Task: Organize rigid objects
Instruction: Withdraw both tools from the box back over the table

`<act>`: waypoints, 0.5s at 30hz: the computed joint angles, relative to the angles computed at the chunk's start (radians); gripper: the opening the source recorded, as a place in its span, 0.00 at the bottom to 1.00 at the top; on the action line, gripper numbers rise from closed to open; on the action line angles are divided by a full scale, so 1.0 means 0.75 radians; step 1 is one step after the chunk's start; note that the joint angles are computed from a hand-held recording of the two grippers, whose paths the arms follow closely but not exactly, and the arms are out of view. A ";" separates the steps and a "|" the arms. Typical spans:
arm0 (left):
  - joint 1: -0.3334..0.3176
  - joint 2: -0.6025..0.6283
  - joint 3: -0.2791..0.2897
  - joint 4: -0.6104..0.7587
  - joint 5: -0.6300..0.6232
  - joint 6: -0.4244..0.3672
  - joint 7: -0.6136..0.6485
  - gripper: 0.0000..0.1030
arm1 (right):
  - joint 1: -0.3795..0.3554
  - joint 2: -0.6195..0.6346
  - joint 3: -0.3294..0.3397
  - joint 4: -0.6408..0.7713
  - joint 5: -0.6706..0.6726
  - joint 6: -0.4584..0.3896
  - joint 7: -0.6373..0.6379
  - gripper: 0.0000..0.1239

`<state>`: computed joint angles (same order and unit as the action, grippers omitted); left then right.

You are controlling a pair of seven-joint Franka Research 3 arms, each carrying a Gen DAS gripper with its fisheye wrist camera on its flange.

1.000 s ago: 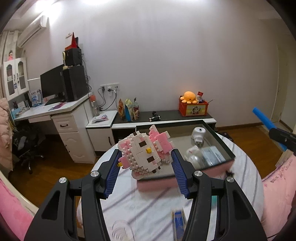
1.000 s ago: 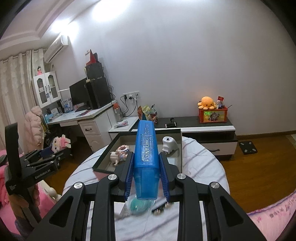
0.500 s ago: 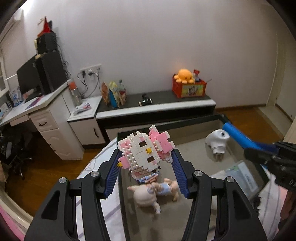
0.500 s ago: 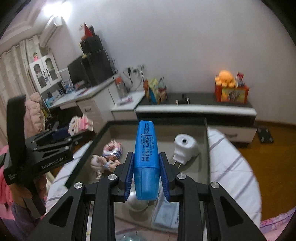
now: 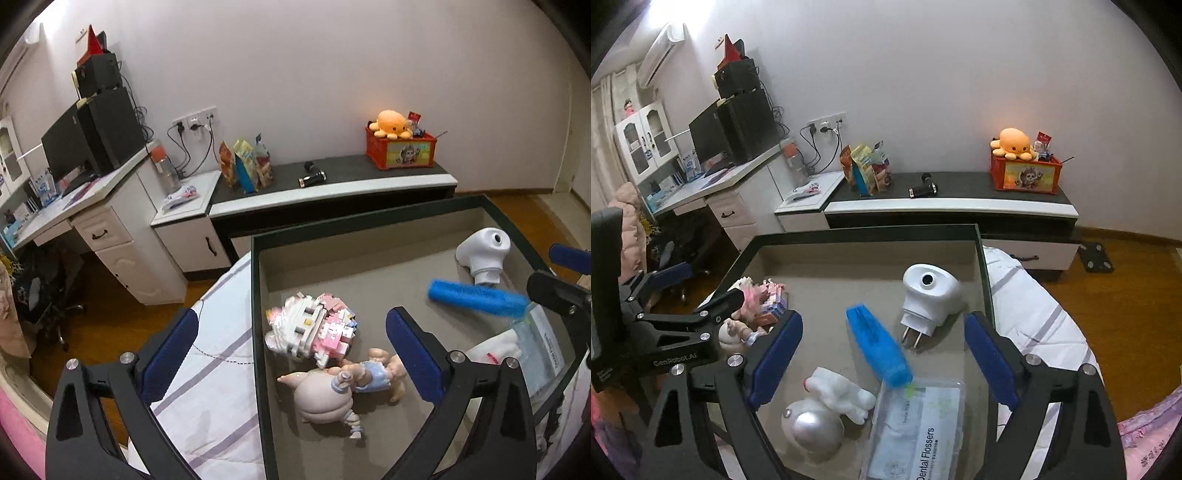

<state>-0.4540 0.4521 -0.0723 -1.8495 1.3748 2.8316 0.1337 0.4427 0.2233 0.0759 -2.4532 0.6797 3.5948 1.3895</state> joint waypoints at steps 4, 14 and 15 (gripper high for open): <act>0.005 0.002 -0.001 -0.005 -0.007 0.007 0.013 1.00 | -0.054 -0.003 0.022 -0.008 -0.110 -0.033 0.089 0.73; 0.005 -0.070 -0.006 -0.073 0.013 0.003 -0.019 1.00 | 0.032 -0.051 -0.023 -0.017 -0.003 -0.039 0.004 0.73; 0.003 -0.091 -0.006 -0.092 0.039 -0.001 -0.046 1.00 | 0.041 -0.072 -0.019 -0.031 0.022 -0.029 -0.013 0.73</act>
